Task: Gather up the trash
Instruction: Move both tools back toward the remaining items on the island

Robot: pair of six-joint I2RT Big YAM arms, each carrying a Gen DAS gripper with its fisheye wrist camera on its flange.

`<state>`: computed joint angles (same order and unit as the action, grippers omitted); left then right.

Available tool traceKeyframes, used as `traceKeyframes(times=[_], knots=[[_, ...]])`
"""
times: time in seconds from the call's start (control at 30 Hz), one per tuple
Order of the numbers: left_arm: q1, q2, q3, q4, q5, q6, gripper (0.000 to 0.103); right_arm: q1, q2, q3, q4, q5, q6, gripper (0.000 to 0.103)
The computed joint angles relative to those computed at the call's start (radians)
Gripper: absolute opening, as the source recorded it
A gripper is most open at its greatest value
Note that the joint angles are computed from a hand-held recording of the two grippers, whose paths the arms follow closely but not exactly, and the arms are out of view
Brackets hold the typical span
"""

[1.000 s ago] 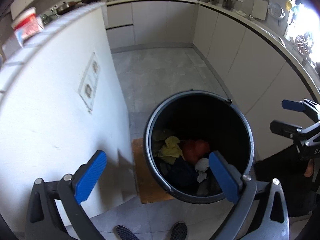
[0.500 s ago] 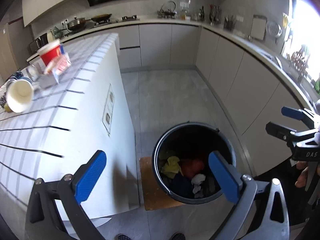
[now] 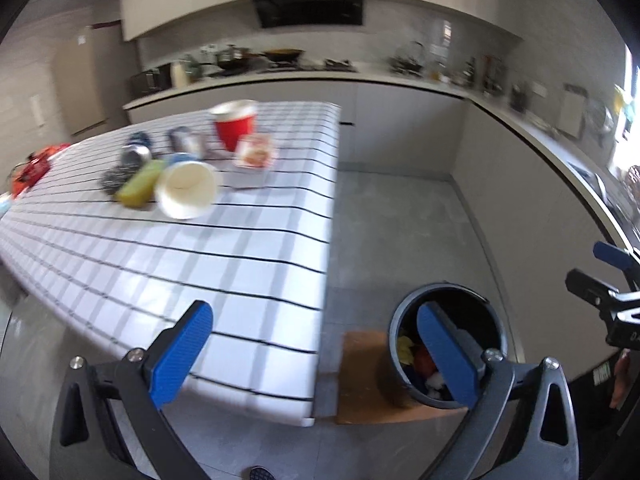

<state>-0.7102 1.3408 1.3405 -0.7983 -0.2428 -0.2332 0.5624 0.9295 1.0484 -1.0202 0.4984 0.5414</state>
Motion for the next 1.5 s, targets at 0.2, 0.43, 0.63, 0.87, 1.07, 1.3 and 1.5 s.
traceKeyframes(times=[0.2, 0.43, 0.63, 0.87, 1.07, 1.3, 1.5], knots=[[0.069, -0.049, -0.033, 0.000, -0.014, -0.016, 0.103, 0.047, 0.085, 0.069, 0.031, -0.006, -0.001, 0.103], [0.166, -0.106, -0.079, 0.014, 0.016, -0.016, 0.103, 0.099, 0.185, 0.160, 0.077, -0.005, -0.002, 0.103], [0.276, -0.106, -0.083, 0.040, 0.089, 0.055, 0.101, 0.133, 0.296, 0.258, 0.097, 0.004, 0.001, 0.103], [0.399, -0.025, -0.020, 0.042, 0.221, 0.146, 0.079, 0.132, 0.438, 0.400, 0.077, 0.004, 0.022, 0.103], [0.461, 0.049, 0.036, 0.059, 0.280, 0.200, 0.078, 0.126, 0.560, 0.521, 0.067, 0.003, 0.034, 0.102], [0.506, 0.178, 0.153, 0.068, 0.336, 0.273, 0.078, 0.093, 0.694, 0.660, 0.045, -0.035, 0.047, 0.087], [0.525, 0.261, 0.232, 0.059, 0.388, 0.307, 0.075, 0.059, 0.790, 0.766, 0.037, -0.084, 0.056, 0.076]])
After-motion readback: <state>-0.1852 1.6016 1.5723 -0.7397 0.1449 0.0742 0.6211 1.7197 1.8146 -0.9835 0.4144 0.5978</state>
